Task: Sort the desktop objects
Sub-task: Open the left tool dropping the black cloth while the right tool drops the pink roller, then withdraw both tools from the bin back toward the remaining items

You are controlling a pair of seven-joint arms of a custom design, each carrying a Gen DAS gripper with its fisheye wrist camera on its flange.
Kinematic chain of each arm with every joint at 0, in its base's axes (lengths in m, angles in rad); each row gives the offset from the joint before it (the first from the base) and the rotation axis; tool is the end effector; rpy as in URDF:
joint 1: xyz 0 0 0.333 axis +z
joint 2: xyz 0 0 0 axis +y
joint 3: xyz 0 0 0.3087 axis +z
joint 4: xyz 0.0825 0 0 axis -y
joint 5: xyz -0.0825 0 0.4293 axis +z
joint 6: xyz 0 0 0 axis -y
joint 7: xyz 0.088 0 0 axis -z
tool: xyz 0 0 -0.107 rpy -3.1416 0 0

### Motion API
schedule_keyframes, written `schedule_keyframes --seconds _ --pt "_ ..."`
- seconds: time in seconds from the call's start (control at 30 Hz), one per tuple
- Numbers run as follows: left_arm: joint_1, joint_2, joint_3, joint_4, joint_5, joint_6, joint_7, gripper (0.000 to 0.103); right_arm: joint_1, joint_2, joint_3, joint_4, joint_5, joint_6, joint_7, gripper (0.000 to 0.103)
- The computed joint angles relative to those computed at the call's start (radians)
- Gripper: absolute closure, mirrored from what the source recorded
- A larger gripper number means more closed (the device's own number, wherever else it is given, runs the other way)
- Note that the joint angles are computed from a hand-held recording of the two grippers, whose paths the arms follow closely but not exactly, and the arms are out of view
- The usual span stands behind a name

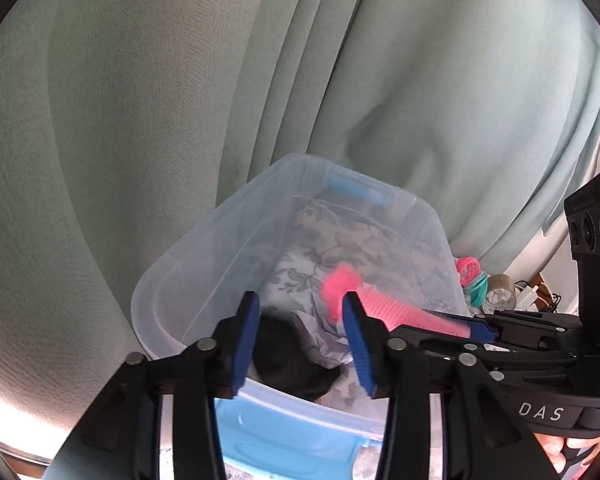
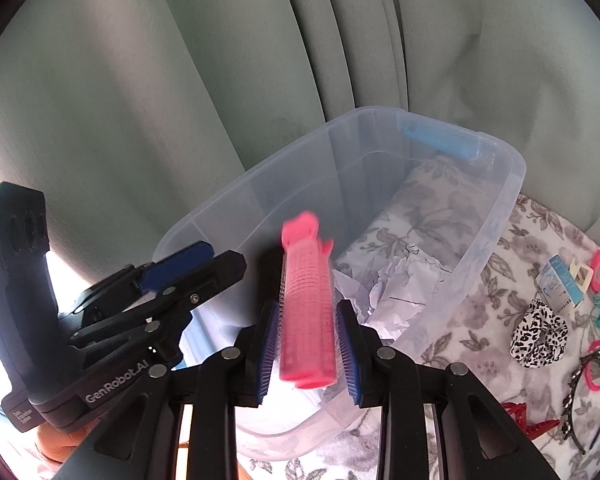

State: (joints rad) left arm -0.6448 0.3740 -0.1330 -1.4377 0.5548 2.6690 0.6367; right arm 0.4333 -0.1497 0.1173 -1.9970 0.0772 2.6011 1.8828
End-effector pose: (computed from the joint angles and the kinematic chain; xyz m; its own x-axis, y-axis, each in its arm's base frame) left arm 0.5453 -0.5336 0.5629 -0.3003 -0.9223 0.2433 -0.6444 0.0081 -0.7646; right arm 0.5176 0.3203 0.5942 0.2792 -0.9234 -0.2635 -0.7732 -0.0535 -0.6319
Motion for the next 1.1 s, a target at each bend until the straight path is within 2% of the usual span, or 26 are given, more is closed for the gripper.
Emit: schedule_keyframes --seconds 0.37,0.6,0.73,0.8,1.1 --pt "-0.005 0.001 0.007 0.011 0.017 -0.033 -0.024 0.048 0.005 -0.023 -0.009 -0.034 0.026 0.01 -0.039 0.06" --pt "-0.004 0.009 0.01 0.021 0.037 -0.038 -0.052 0.044 0.006 -0.049 -0.011 -0.067 0.03 0.032 -0.05 0.046" --pt "-0.002 0.012 0.01 0.024 0.035 -0.032 -0.057 0.038 0.006 -0.08 -0.021 -0.101 0.03 0.045 -0.058 0.039" --pt "-0.005 0.007 0.012 0.021 0.043 -0.035 -0.064 0.034 0.007 -0.091 -0.027 -0.116 0.034 0.054 -0.067 0.037" --pt "-0.014 -0.019 0.002 0.01 0.08 -0.033 -0.079 0.03 -0.001 -0.182 -0.042 -0.218 0.015 0.105 -0.069 0.031"
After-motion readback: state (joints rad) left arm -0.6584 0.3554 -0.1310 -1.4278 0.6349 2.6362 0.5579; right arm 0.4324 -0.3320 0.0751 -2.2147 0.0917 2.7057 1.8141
